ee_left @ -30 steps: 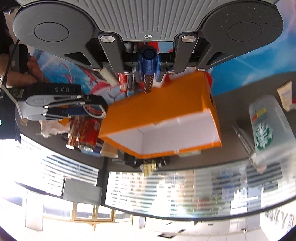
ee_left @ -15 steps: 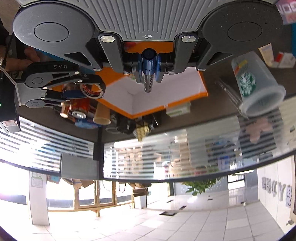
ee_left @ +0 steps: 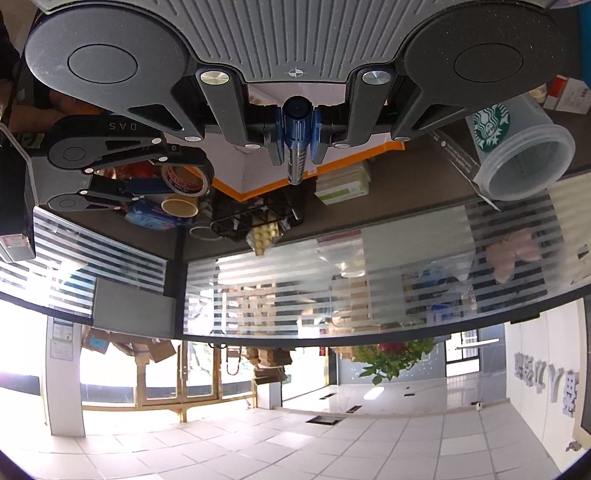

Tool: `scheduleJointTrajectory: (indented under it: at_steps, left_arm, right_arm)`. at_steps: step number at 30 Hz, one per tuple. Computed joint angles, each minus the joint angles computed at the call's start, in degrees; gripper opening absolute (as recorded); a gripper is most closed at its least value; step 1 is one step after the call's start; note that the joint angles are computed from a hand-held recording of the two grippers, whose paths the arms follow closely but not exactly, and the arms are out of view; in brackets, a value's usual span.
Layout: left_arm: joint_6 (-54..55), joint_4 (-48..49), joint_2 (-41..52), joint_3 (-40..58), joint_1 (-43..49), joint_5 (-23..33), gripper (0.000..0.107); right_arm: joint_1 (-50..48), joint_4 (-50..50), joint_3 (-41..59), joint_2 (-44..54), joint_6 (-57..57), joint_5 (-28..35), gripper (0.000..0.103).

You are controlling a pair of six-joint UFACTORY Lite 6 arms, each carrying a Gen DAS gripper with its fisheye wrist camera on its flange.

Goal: Organize rigid objects
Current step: 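Carry the tape roll and blue marker over the box and open both grippers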

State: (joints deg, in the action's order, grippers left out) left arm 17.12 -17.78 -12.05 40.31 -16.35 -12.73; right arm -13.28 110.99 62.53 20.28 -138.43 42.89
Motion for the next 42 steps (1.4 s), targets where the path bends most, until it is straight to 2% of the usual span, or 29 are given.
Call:
scheduleJointTrajectory:
  at_steps: [6, 14, 21, 30, 36, 42]
  left_arm:
    - [-12.1, 12.2, 12.1, 8.2, 3.8, 0.0, 0.013]
    - [-30.4, 30.3, 30.4, 20.0, 7.6, 0.3, 0.013]
    - [-31.3, 31.1, 39.2, 26.3, 8.0, 1.0, 0.013]
    - [-33.5, 34.3, 42.8, 29.1, 8.5, 1.9, 0.013]
    - [-30.8, 32.4, 43.2, 29.3, 8.2, 2.4, 0.013]
    - [-28.1, 30.3, 44.1, 30.1, 7.8, 3.5, 0.013]
  right_arm:
    - [3.5, -3.9, 12.6, 8.9, 6.7, -4.8, 0.052]
    - [6.7, -14.8, 30.6, 24.3, 19.7, -11.4, 0.052]
    - [8.5, -23.3, 40.2, 32.5, 28.0, -14.8, 0.052]
    - [10.7, -36.7, 47.7, 37.4, 40.0, -18.0, 0.052]
    - [12.6, -55.2, 52.4, 39.1, 54.9, -19.1, 0.052]
    - [14.5, -77.0, 62.7, 44.0, 73.6, -13.6, 0.052]
